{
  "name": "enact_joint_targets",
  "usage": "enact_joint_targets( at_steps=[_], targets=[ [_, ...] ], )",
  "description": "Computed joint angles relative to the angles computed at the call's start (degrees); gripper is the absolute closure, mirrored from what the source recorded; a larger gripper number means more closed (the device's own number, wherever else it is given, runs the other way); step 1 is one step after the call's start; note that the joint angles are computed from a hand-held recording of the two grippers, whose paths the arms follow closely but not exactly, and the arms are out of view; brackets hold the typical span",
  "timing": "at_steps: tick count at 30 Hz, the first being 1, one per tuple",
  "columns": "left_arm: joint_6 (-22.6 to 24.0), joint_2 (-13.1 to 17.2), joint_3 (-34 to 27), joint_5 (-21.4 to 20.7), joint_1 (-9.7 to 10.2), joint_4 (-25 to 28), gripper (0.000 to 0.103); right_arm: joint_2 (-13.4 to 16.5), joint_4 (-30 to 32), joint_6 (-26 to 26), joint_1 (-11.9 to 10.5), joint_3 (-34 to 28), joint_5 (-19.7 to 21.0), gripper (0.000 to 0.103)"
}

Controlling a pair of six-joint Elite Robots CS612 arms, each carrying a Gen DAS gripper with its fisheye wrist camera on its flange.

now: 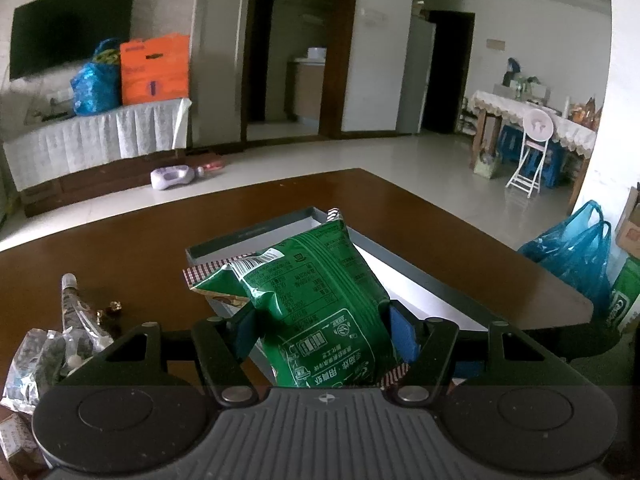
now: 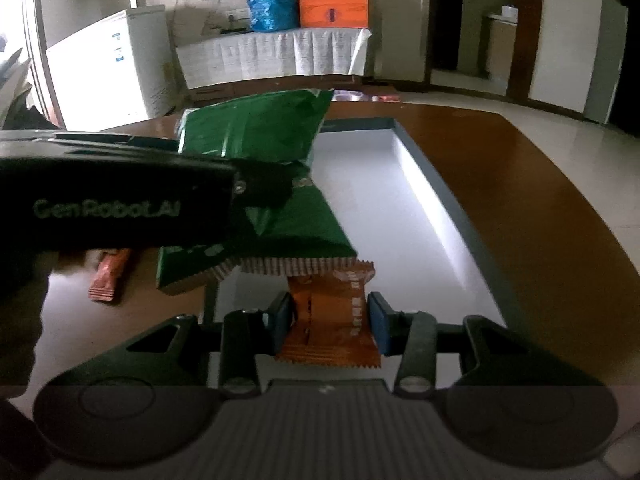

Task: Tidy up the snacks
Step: 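Carry the orange pastry and green bag over the open box with both grippers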

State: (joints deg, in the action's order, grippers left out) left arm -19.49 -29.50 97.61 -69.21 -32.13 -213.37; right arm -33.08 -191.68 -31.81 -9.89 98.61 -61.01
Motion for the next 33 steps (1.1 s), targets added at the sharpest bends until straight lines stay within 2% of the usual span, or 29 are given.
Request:
enact_joint_targets(
  at_steps=[6,12,22,33],
  targets=[
    [2.7,0.3,-0.1,0.1,-0.26,-3.0,0.037,0.6,-3.1,1.6,0.3,-0.4,-1.9,0.061],
    [2.9,0.7,-0.6,-0.8,-0.30,-2.1,0.037,1.2,-6.0,5.0,0.3,-0.8,-3.2,0.061],
    [5.9,1.3,-1.5,-1.9,-0.51,-3.0,0.037,1.7,-6.3,6.6,0.1,-1.6,-4.8,0.061],
    [2.1,1.9,-3.5,-4.2,0.52,1.5,0.033,1.9,-4.1,5.3,1.0,-2.4,-6.9,0.060]
  ],
)
